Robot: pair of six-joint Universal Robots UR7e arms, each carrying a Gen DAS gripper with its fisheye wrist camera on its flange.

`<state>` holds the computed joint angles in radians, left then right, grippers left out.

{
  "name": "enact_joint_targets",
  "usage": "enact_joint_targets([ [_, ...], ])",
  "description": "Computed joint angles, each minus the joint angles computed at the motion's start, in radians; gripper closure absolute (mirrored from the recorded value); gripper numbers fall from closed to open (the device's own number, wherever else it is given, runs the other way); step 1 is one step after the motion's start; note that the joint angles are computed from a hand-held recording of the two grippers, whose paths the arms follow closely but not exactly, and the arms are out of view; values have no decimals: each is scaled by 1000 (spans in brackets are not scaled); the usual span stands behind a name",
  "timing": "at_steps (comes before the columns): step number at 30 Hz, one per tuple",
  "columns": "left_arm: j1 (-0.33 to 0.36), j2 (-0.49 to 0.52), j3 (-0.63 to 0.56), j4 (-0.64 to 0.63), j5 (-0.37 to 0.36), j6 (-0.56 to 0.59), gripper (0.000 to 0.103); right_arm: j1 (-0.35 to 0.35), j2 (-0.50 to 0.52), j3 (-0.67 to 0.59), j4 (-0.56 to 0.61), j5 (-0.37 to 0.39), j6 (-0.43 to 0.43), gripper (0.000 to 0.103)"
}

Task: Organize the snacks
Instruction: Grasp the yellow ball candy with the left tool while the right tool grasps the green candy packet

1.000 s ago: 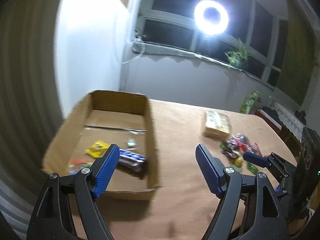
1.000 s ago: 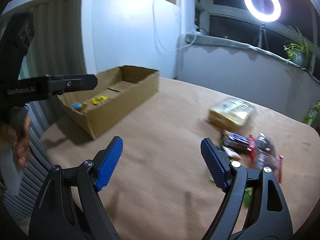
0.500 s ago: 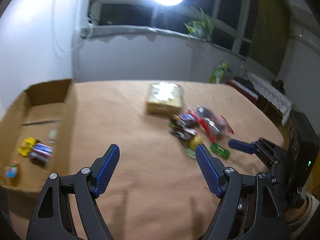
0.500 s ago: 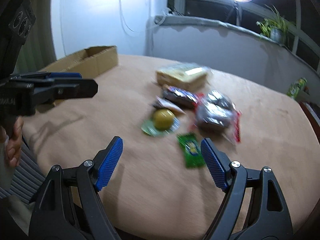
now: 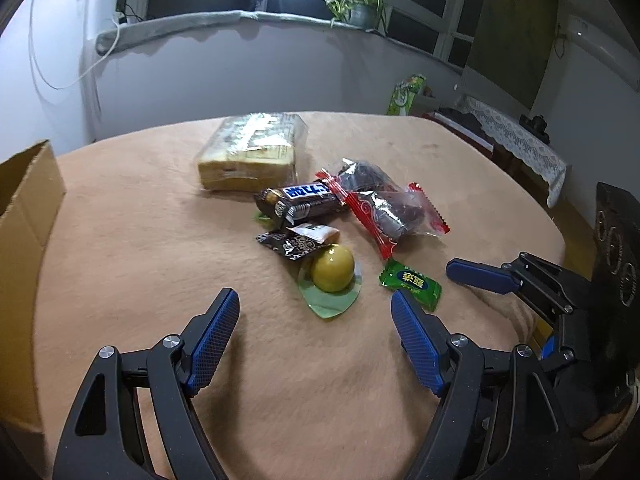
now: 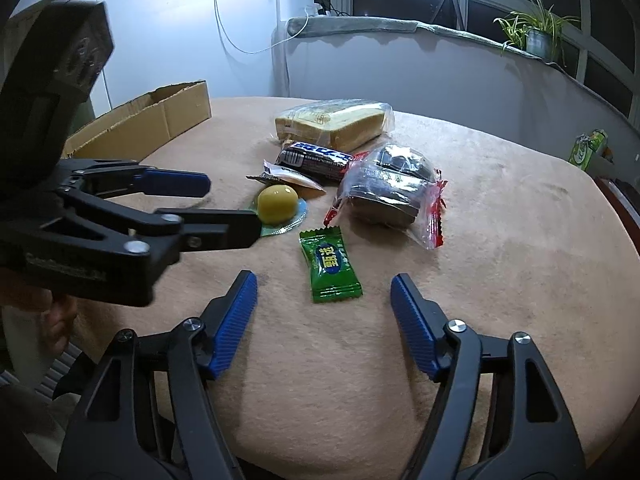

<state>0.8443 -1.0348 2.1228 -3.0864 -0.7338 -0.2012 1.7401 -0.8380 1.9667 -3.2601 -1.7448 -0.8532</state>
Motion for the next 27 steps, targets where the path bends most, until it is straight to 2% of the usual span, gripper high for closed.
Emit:
enact_joint_targets([
  [4, 9, 19, -31, 27, -11, 9, 28, -1, 5, -6, 1, 5, -10, 34],
  [6, 14, 25, -45, 49, -14, 6, 44, -1, 8, -11, 2, 5, -21, 39],
  [11, 16, 43, -67, 67, -9, 19, 51, 0, 9, -20, 15, 5, -33, 49],
  [13, 15, 46, -74, 76, -7, 20, 55, 0, 9, -22, 16, 5, -33, 57],
  [14, 16, 47, -77, 78, -9, 21, 58, -1, 10, -22, 13, 4, -31, 60],
  [15, 18, 48, -79, 79, -12, 22, 67, -2, 10, -22, 10, 4, -31, 64],
  [16, 19, 48, -82, 84, -10, 20, 69, -3, 10, -21, 8, 5, -30, 65],
  [20, 20, 49, -90, 95, -14, 26, 71, -3, 12, -23, -1, 1, -26, 77],
  [27, 20, 47, -83, 67, -30, 37, 72, -5, 10, -15, -18, 6, -33, 77],
])
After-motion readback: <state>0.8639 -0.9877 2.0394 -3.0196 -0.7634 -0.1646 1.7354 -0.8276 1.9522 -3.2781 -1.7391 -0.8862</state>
